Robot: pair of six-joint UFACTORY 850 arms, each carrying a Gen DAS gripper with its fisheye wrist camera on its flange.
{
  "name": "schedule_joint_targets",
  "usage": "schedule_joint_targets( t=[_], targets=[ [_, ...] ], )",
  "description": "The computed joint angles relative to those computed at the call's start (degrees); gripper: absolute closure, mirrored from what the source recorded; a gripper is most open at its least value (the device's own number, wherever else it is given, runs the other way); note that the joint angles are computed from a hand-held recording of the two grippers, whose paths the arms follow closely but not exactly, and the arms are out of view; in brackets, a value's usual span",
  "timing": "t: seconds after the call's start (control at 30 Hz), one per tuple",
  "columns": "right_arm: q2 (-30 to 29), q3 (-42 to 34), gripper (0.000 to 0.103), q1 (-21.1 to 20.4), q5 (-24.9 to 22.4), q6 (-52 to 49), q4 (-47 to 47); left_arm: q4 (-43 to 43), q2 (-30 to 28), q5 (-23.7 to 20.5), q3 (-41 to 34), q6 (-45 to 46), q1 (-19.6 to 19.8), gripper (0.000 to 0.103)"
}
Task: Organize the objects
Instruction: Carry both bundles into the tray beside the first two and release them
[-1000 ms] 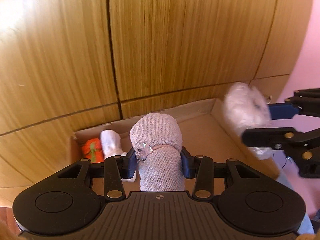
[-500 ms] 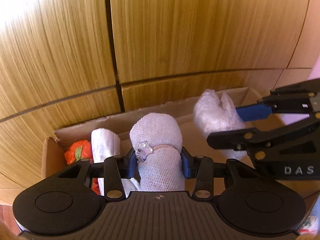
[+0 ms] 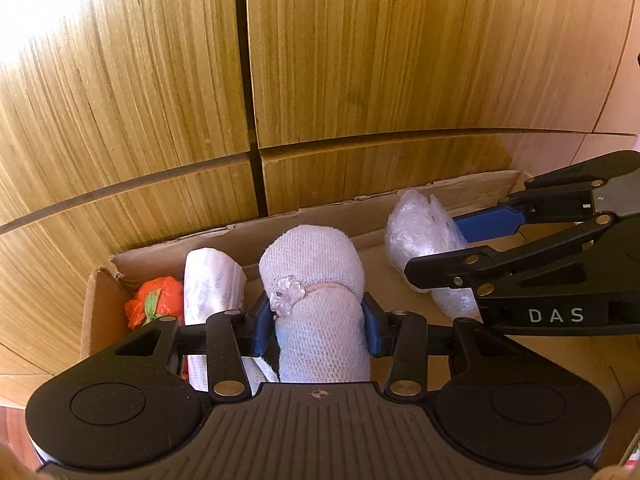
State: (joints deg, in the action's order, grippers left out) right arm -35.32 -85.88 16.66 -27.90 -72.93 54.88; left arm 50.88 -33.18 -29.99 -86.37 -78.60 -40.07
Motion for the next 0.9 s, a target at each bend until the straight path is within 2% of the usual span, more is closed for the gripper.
schedule_joint_targets(
  t=[0.17, 0.23, 0.33, 0.37, 0.57, 0.83, 0.9],
  targets=[
    [-0.2, 0.0, 0.067, -0.1, 0.5, 0.8, -0.9, 0.7, 0.7, -0.3, 1.1, -0.8, -0.2, 0.044],
    [-0.2, -0.2, 0.067, -0.3, 0.4, 1.4, -1.1, 2.0, 1.5, 0.3, 2.3, -2.6, -0.2, 0.035],
    [-0.6, -1.3, 0.066, -0.8, -0.7, 3.4, -1.7, 4.2, 3.4, 4.1, 5.0, -5.9, 0.0, 0.021],
    [-0.6, -1.2, 0.066, -0.9, -0.8, 3.6, -1.9, 5.5, 3.8, 4.5, 5.5, -7.0, -0.1, 0.02],
    [-0.4, -1.2, 0.066, -0.3, -1.0, 5.1, -2.8, 5.7, 4.5, 3.5, 4.6, -5.2, -0.9, 0.017],
    [-1.0, -2.4, 0.066, 1.3, -2.4, 6.9, -2.8, 9.2, 8.8, 2.3, 8.8, -11.7, -0.7, 0.014],
    [-0.8, -2.1, 0.065, 1.8, -1.9, 7.4, -3.3, 8.5, 8.3, 1.9, 8.1, -11.6, -0.6, 0.014]
  ],
)
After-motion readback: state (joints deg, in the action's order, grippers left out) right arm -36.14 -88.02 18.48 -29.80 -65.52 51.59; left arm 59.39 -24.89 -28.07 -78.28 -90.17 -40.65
